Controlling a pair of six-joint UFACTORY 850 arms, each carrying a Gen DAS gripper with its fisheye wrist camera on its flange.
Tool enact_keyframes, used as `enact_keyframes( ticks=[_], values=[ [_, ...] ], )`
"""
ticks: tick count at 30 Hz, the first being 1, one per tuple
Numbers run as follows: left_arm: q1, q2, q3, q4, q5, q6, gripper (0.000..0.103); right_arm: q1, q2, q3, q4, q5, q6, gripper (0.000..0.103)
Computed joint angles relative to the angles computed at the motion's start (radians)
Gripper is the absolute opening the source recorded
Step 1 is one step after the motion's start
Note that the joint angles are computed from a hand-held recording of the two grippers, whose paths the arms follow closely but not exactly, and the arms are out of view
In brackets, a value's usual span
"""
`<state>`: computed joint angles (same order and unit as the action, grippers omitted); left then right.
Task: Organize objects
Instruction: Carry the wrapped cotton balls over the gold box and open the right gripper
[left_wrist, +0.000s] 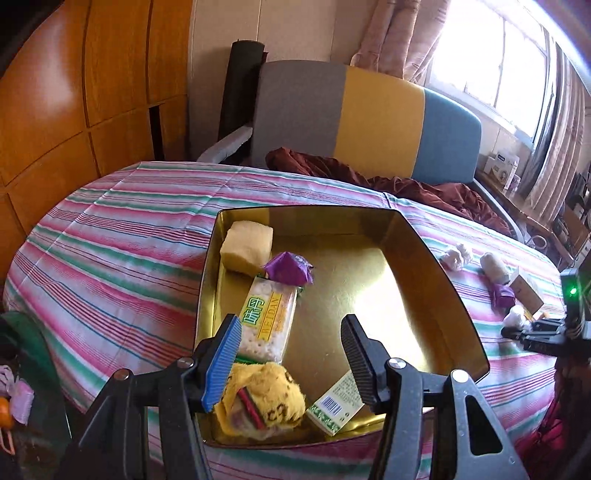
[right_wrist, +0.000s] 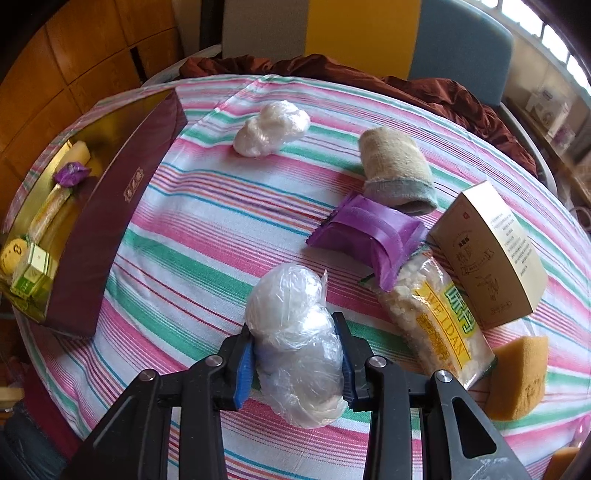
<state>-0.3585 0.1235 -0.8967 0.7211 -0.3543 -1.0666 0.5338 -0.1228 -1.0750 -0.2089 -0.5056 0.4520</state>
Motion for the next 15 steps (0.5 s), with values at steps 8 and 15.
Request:
enact_keyframes(
  ticks=[8,15],
  values=[
    [0.024,0.012,0.028,-0.053,0.034,0.032,0.057,0.032,0.048,-0.028,0.079,0.074,0.025,0.038],
    [0.049,0.031,0.054,-0.082,0.049,0.037,0.057,0.113,-0.051,-0.19,0.308,0.128,-0.172,0.038]
  ],
)
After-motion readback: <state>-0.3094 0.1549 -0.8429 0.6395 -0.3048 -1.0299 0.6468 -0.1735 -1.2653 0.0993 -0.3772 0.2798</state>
